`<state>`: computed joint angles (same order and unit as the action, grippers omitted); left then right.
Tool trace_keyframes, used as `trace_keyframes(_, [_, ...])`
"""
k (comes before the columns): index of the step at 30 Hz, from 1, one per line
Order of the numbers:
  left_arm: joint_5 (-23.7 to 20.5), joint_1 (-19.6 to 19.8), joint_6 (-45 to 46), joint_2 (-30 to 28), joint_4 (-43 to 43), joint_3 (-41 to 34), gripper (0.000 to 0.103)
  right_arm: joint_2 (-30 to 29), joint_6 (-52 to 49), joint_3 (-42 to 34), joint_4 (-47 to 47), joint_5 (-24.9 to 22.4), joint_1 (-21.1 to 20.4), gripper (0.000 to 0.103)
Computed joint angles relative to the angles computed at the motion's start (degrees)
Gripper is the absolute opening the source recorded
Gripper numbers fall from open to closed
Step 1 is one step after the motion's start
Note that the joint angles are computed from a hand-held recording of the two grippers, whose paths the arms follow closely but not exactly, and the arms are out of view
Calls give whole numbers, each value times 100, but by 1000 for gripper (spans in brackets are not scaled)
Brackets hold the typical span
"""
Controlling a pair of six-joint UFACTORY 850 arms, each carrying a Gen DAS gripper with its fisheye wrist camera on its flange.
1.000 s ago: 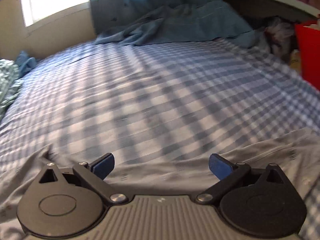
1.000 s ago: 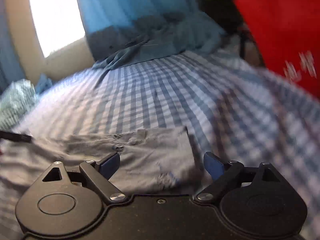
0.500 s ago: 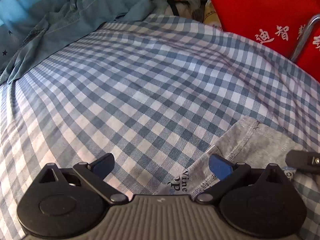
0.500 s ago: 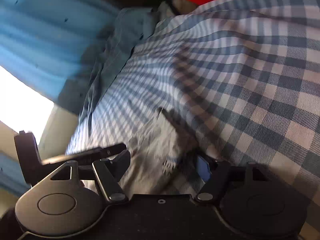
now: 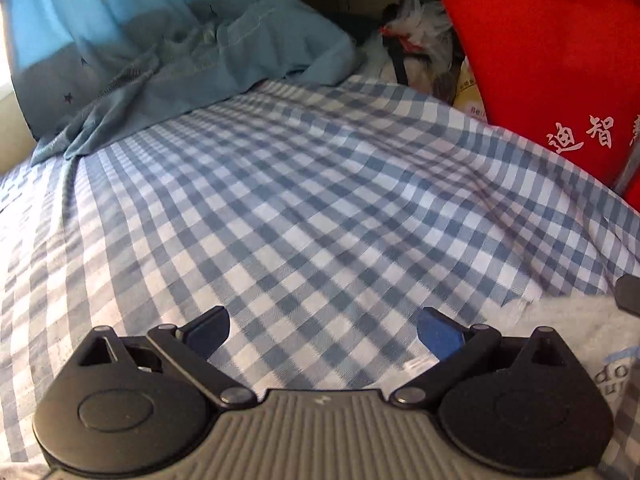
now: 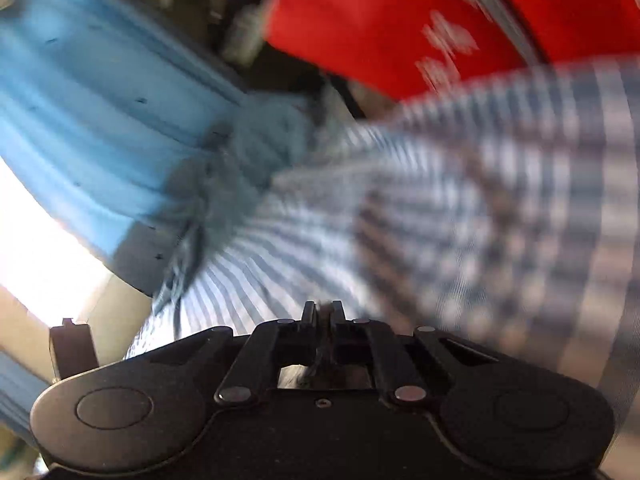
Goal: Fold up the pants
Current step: 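Grasp the grey pants waistband with the right gripper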
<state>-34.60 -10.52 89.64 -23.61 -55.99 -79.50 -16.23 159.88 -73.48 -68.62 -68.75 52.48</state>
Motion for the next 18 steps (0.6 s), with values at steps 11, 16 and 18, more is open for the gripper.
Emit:
trace_keyframes(11, [18,183,674,-39,-971,232,103,361,821,714,-106,764,58,40])
trace_keyframes(16, [-967,324,454,-264,-254,-380,103,383,422,636,-311,1318,257,64])
trace_keyframes(18, [-1110,252,376,-378,232,-537,103,398,872,690,-265,1618,230,63])
